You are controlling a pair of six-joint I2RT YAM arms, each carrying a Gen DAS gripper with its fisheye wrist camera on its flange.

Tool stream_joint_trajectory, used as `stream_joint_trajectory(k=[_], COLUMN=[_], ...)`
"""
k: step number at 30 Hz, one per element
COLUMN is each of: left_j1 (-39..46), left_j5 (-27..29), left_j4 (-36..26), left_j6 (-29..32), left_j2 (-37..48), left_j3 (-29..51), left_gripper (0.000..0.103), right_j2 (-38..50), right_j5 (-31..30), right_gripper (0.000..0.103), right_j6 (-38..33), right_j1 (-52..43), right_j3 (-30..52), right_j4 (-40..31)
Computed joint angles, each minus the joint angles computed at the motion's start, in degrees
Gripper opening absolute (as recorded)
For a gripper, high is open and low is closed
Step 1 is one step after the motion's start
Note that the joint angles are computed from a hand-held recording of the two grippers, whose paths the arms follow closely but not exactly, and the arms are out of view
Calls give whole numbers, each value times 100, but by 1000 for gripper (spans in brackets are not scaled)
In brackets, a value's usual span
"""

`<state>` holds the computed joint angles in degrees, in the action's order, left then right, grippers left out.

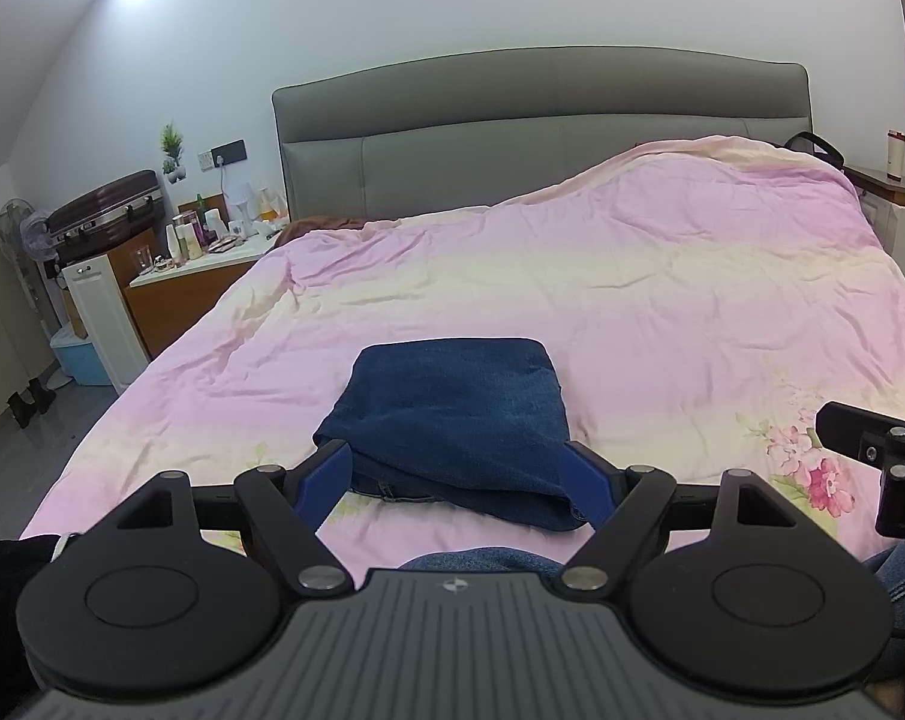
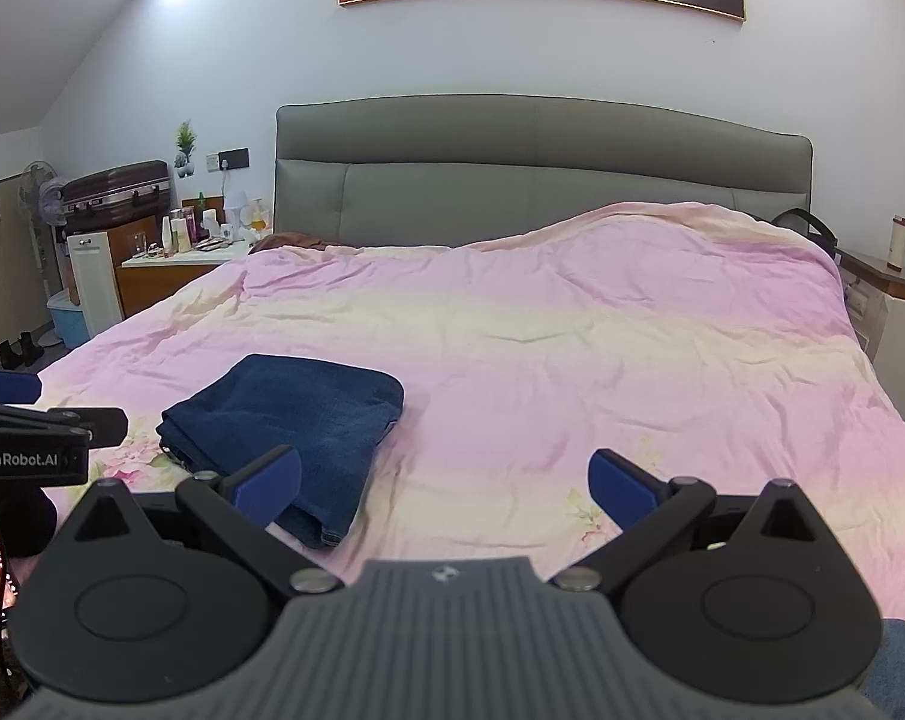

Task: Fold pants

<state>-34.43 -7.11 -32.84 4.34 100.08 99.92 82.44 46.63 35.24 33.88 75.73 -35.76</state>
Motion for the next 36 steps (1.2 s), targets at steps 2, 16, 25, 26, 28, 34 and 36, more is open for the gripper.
stream_joint_trajectory(k=[2,16,25,26,28,34,36], left_j1=[-5,-13,-5,-5,-3,-5,2], left_j5=[-3,-32,-43,-49,-45,-48,-37], left_j4=[-17,-40,-61,-65,-60,-57,-53], left_j6=[-9,-13,-15,-9,-11,-15,-11], left_j2=[8,-30,-73,-72,-76,-77,-78], left_j3=[17,26,14,19,9,9,2], left_gripper=[92,92,92,92,92,92,92], right_j2=[-4,-57,-76,-79,-91,-117,-115], right_j5=[-7,-66,-22,-20,-22,-20,-21], right_gripper=[98,98,98,98,98,98,98], right_j6=[-3,-34,-12,-2,1,20,17], right_j1=[2,-34,10,14,13,20,19], right_j3=[-9,-77,-98,-100,-117,-137,-132], right_j4=[10,73,94,90,95,95,89])
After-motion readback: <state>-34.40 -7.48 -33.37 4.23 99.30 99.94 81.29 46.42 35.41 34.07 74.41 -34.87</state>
